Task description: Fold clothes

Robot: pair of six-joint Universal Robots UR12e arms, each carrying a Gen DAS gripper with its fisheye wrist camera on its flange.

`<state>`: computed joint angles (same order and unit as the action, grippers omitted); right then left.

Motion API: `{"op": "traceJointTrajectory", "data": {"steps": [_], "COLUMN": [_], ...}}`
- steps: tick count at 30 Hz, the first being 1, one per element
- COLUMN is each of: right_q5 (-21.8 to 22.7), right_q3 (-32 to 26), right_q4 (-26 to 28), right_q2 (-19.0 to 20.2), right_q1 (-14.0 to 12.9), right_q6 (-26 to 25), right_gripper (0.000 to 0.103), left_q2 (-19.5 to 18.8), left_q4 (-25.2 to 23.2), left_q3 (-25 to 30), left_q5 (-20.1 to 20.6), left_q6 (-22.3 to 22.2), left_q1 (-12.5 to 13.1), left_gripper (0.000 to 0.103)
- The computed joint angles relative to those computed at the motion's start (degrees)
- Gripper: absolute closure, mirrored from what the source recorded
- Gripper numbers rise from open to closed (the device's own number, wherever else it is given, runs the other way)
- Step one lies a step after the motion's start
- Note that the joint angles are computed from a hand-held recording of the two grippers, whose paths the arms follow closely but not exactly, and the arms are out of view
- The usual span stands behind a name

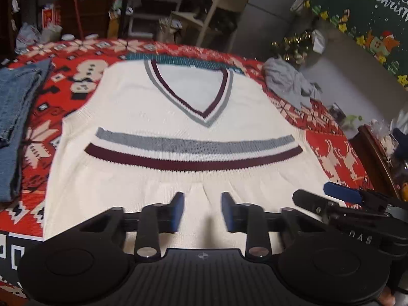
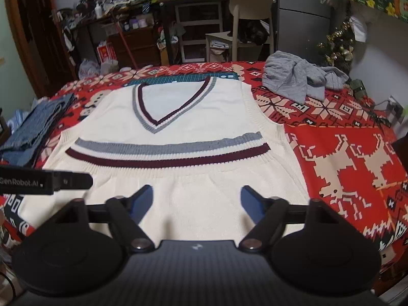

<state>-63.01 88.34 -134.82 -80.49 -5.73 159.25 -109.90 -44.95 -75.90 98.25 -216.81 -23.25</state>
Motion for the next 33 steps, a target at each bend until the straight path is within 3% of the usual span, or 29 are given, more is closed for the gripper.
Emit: {"op": "traceJointTrajectory", "data": {"steps": [2, 3, 5, 7, 14, 27, 33], "right_q5": [0.8, 0.4, -0.6, -1.2, -1.5, -0.8, -1.2], "right_q3": [-0.5, -0.9, -1.3, -1.4, -5.1, -1.8, -1.5], "right_q4": [1.2, 1.6, 1.5, 0.4, 3.0, 8.6, 10.8], "right_q2": [0.6, 0.9, 1.6, 2.2, 5.9, 1.8, 0.9], "right_q1": [-0.3, -0.3, -0.1, 0.1, 1.0, -3.5, -5.1], "right_q6": [0.8, 0.6, -0.4, -1.7, -2.3, -12.2, -13.0], "right_gripper": [0.060, 0.066, 0.088, 0.096, 0.102, 0.102, 0.102], "left_q2": [0.0, 0.0, 0.1, 0.1, 0.7, 6.2, 8.6], "left_q4": [0.0, 0.0, -0.1, -0.8, -0.8, 0.5, -1.4], "left_q3": [-0.3, -0.5, -0.8, -0.9, -2.6, -9.6, -12.2], "left_q5": [-0.8, -0.7, -0.5, 1.3, -0.1, -4.3, -1.6], "left_q6": [-0.4, -0.3, -0.3, 0.1, -0.1, 3.5, 3.6], "left_q1": [0.4, 0.6, 0.8, 0.9, 2.8, 3.8, 3.2], "left_gripper": [0.084, 0.088, 0.089, 0.090, 0.094, 0.094, 0.094]}}
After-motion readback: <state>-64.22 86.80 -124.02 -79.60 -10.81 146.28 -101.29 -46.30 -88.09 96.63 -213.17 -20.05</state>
